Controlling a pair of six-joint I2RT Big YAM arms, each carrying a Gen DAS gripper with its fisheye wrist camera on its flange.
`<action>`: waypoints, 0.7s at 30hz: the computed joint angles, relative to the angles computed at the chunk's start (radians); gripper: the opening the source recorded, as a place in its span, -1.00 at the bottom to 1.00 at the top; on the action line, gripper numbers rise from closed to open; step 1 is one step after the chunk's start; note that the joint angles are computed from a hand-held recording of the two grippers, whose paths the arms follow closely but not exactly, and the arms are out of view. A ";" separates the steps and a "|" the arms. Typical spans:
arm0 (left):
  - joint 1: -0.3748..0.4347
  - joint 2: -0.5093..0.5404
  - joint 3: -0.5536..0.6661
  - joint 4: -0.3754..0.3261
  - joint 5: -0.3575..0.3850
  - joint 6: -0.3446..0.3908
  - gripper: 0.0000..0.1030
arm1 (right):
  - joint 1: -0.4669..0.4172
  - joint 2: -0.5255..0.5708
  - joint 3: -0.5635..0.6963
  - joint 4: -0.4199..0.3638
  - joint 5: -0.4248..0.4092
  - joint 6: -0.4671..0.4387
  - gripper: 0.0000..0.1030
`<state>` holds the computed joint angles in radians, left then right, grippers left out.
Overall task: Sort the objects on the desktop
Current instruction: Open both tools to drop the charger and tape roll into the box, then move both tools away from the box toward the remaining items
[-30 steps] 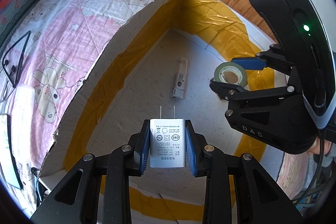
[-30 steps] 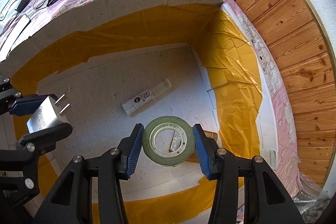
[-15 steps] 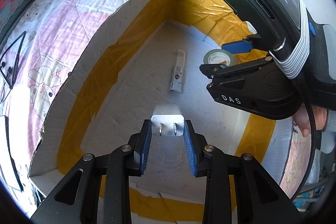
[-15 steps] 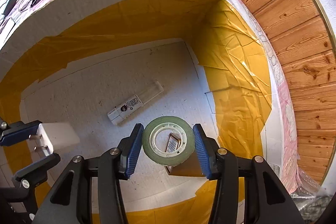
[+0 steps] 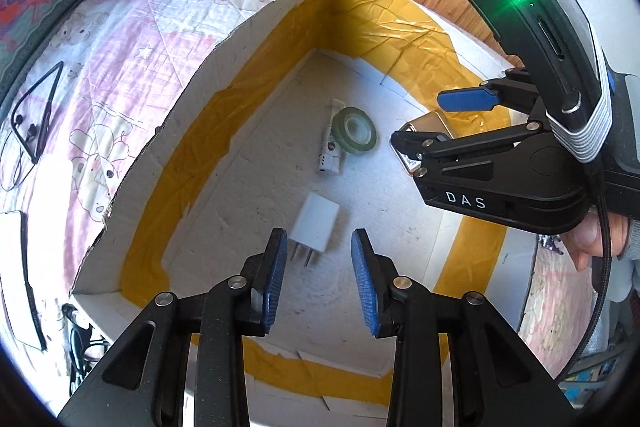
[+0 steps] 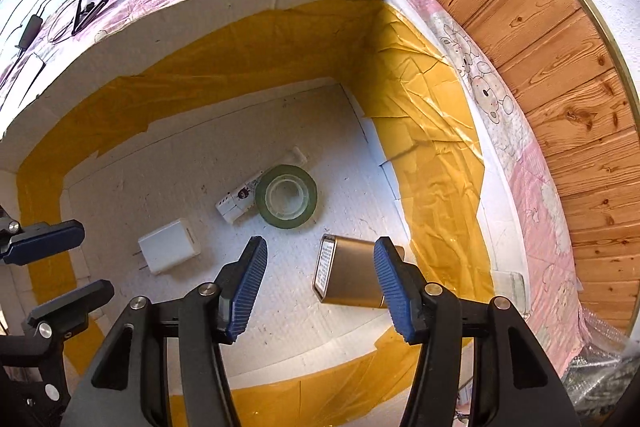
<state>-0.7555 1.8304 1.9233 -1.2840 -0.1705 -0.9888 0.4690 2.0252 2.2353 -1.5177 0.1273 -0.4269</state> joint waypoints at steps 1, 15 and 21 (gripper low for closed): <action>-0.004 -0.002 0.001 -0.004 -0.005 -0.003 -0.31 | -0.002 -0.020 -0.027 0.005 -0.008 -0.007 0.11; -0.092 -0.010 0.068 -0.083 -0.120 -0.047 -0.31 | -0.025 -0.213 -0.266 0.132 -0.060 -0.070 0.11; -0.137 0.013 0.135 -0.138 -0.178 -0.051 -0.29 | -0.045 -0.312 -0.371 0.192 -0.101 -0.079 0.12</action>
<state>-0.8924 1.8434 2.0582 -1.4218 -0.3490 -1.0396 0.4243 1.7129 1.8644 -1.3256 0.0267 -0.5054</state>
